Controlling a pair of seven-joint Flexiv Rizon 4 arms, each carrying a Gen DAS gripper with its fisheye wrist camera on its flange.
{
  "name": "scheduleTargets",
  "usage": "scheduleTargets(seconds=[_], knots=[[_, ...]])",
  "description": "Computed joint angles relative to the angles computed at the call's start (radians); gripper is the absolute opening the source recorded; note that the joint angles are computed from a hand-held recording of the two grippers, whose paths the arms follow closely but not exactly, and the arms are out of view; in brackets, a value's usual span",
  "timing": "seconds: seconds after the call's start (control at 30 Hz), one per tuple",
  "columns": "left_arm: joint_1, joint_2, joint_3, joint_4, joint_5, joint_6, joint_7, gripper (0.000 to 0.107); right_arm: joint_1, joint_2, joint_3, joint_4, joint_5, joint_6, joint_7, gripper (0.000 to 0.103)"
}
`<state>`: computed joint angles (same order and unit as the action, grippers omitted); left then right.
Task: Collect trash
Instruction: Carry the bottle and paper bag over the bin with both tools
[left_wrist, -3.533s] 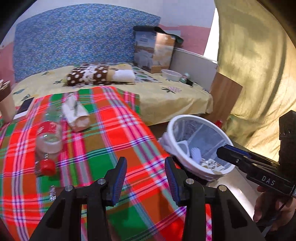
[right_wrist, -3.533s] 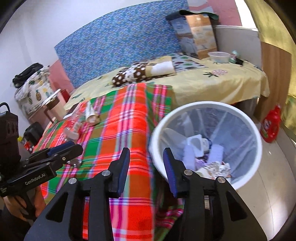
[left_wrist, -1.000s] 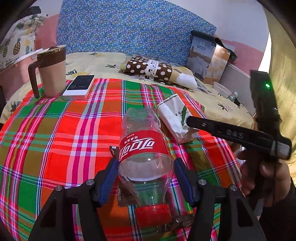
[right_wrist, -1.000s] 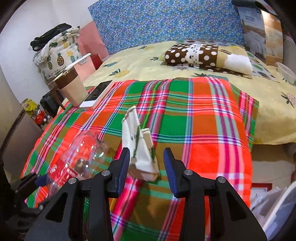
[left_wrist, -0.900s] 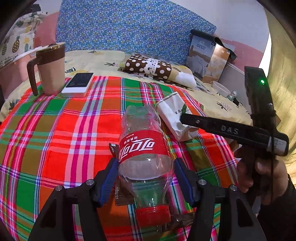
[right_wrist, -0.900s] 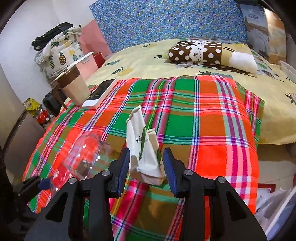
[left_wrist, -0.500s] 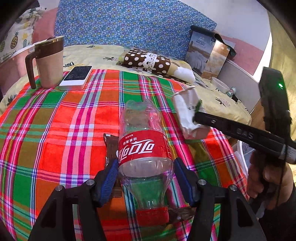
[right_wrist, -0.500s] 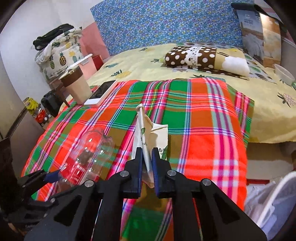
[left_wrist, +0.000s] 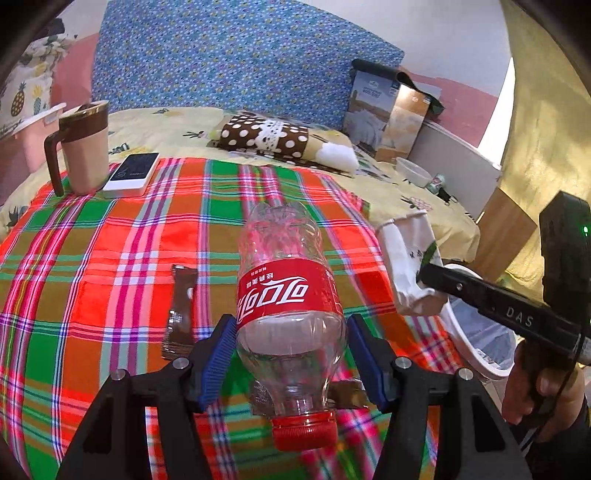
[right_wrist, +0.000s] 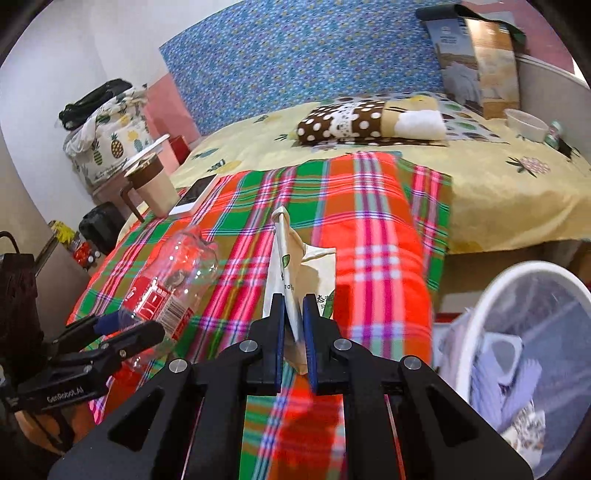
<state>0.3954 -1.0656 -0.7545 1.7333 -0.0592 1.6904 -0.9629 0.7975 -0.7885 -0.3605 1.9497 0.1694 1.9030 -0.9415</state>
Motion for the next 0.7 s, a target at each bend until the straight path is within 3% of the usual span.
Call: scheduleTargets(seconds=[0.7], knots=[[-0.022,0.024,-0.082,0.097,0.085,0.014,0.035,0.061,0.211,0.017,-0.174,0.178,0.24,0.083,0.022,0.012]])
